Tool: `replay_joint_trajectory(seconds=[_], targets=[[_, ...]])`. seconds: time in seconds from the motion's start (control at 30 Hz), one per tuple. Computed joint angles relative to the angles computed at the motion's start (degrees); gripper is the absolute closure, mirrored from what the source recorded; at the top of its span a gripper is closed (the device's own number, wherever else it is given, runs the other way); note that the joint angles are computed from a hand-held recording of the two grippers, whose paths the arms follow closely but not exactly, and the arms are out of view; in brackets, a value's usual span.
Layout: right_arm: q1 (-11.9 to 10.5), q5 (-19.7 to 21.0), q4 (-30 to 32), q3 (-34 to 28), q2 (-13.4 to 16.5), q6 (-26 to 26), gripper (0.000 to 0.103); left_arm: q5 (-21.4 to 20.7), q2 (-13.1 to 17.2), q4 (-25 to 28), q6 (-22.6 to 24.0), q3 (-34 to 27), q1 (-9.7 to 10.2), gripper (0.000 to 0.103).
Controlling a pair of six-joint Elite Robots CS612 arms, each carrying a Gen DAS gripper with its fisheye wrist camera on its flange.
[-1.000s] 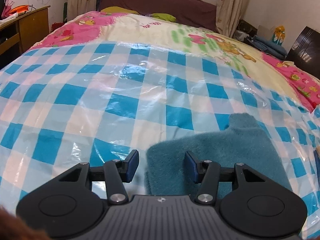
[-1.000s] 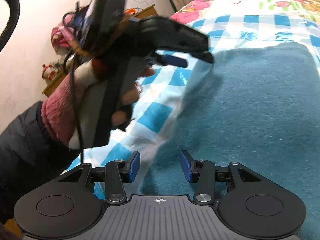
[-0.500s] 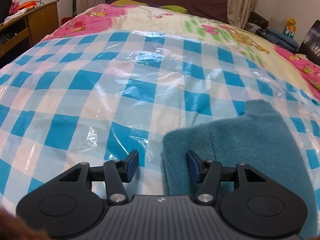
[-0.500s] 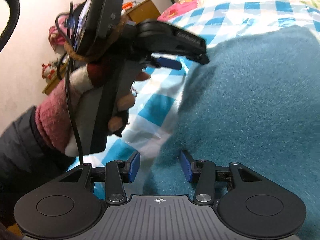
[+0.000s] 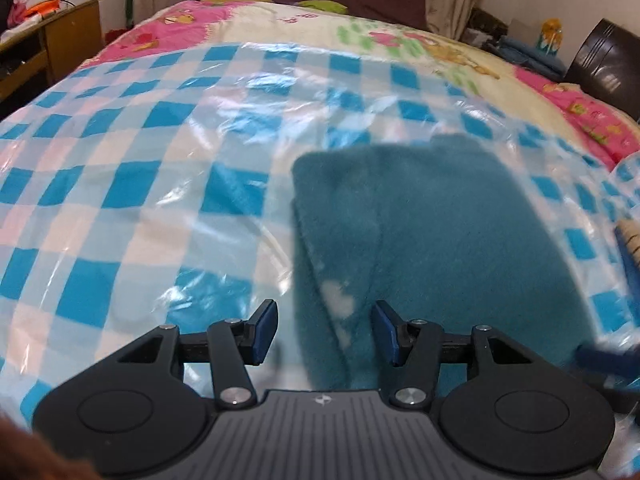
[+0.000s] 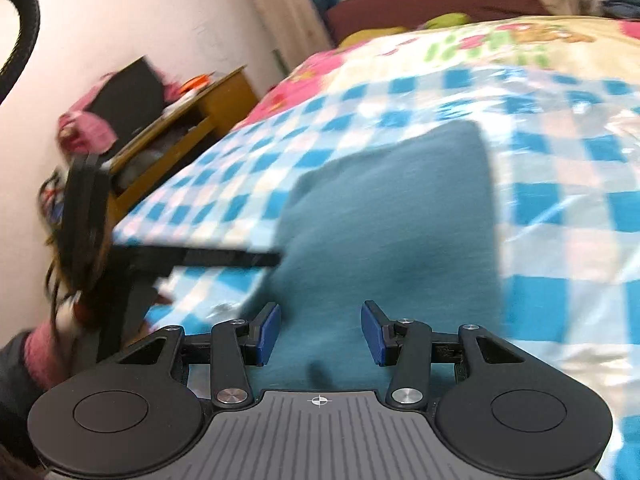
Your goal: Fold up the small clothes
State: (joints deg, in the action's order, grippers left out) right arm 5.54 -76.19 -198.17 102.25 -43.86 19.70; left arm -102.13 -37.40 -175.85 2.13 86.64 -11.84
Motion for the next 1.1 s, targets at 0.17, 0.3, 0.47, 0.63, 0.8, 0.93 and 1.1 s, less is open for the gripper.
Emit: replay_joint_trajectory(seconds=[0.17, 0.3, 0.47, 0.63, 0.8, 0.93, 1.1], targets=[[-0.64, -5.10, -0.64, 0.34, 0.07, 2.39, 0.058, -1.38, 0.36, 1.79, -3.19, -0.73, 0.60, 0.043], [-1.27, -8.01, -1.08, 0.52, 0.44, 4.10, 0.055, -1.59, -0.61, 0.71, -3.05, 0.76, 0.66, 0.044], [-2.20, -8.04, -0.35, 0.31, 0.98, 5.05, 0.048, -7.05, -1.57, 1.37, -4.63, 2.33, 1.93, 0.045], [-3.44, -4.25, -1.69, 0.02, 2.10, 8.83, 0.042, -14.12, -1.30, 2.99, -6.59, 2.53, 2.66, 0.046], [-3.75, -0.35, 0.24, -1.49, 3.33, 9.28, 0.042, -10.52, -0.72, 4.39, -4.52, 2.24, 1.42, 0.045], [-3.23, -0.22, 1.84, -2.33, 3.56, 8.18, 0.040, -9.96, -0.23, 5.13, -3.39, 1.02, 1.26, 0.045], [-2.89, -1.56, 2.14, -3.48, 3.74, 11.39, 0.043, -8.50, 0.74, 5.57, -1.03, -1.31, 0.76, 0.046]])
